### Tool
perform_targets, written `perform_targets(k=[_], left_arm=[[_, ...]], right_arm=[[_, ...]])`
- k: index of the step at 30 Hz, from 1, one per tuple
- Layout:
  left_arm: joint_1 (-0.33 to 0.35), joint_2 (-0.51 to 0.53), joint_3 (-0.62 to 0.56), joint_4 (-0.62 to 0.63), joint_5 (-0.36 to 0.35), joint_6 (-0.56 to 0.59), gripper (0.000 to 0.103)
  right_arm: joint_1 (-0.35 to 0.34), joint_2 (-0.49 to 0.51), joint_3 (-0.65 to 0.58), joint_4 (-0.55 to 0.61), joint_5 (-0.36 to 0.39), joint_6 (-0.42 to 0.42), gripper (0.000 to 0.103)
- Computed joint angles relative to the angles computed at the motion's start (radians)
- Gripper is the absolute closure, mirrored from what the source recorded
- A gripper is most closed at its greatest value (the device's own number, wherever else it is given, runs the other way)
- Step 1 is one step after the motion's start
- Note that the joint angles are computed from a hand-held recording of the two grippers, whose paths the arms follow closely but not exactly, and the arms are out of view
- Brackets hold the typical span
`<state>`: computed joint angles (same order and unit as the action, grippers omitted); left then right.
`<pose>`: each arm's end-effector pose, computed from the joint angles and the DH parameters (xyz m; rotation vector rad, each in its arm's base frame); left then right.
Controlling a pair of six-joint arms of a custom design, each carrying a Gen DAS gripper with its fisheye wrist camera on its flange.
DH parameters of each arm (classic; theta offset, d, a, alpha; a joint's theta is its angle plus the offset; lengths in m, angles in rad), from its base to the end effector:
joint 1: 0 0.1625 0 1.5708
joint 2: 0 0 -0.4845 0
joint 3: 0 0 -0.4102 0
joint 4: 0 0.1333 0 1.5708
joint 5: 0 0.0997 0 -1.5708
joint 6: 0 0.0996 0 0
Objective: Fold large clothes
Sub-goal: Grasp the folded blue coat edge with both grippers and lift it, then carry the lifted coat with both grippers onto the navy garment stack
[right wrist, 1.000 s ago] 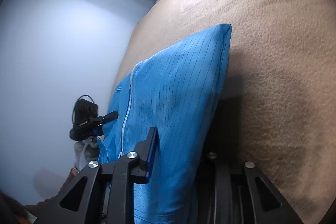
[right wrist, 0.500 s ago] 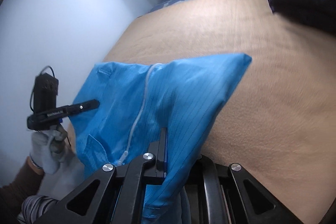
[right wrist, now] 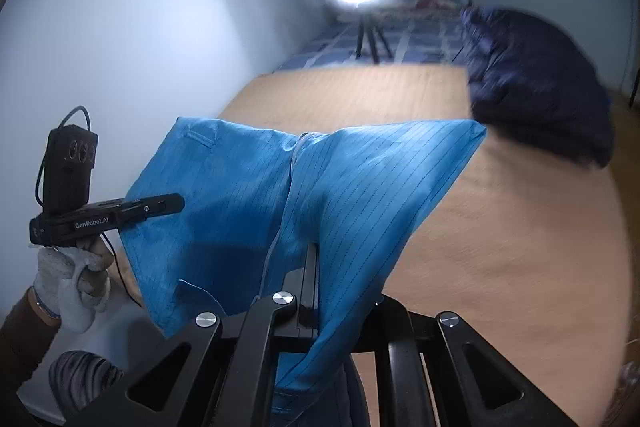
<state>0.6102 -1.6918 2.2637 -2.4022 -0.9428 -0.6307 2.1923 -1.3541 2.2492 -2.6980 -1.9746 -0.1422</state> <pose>-0.2208 -0.3884 0.3691 0.3361 2.7276 -0.8877 0.3554 -0.3345 0.2494 0.9709 -2.5952 0.4483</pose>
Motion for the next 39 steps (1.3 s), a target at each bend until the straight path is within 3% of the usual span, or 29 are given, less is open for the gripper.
perform_targets(k=[10, 17, 27, 37, 39], left_arm=[[-0.08, 0.143, -0.138, -0.034, 0.036, 0.037, 0.097], [-0.062, 0.28, -0.253, -0.131, 0.002, 0.122, 0.097], [0.079, 0.539, -0.523, -0.244, -0.118, 0.349, 0.097], [0.196, 0.841, -0.896, -0.264, -0.164, 0.556, 0.097], [0.211, 0.899, -0.977, -0.253, -0.163, 0.589, 0.097]], right_arm=[[0.1, -0.07, -0.107, 0.101, -0.184, -0.03, 0.099], [0.104, -0.074, -0.183, 0.101, -0.255, -0.092, 0.099], [-0.019, -0.023, -0.313, -0.003, -0.254, -0.222, 0.099], [-0.183, 0.181, -0.558, -0.107, -0.238, -0.344, 0.099], [-0.205, 0.222, -0.604, -0.151, -0.223, -0.4, 0.099]])
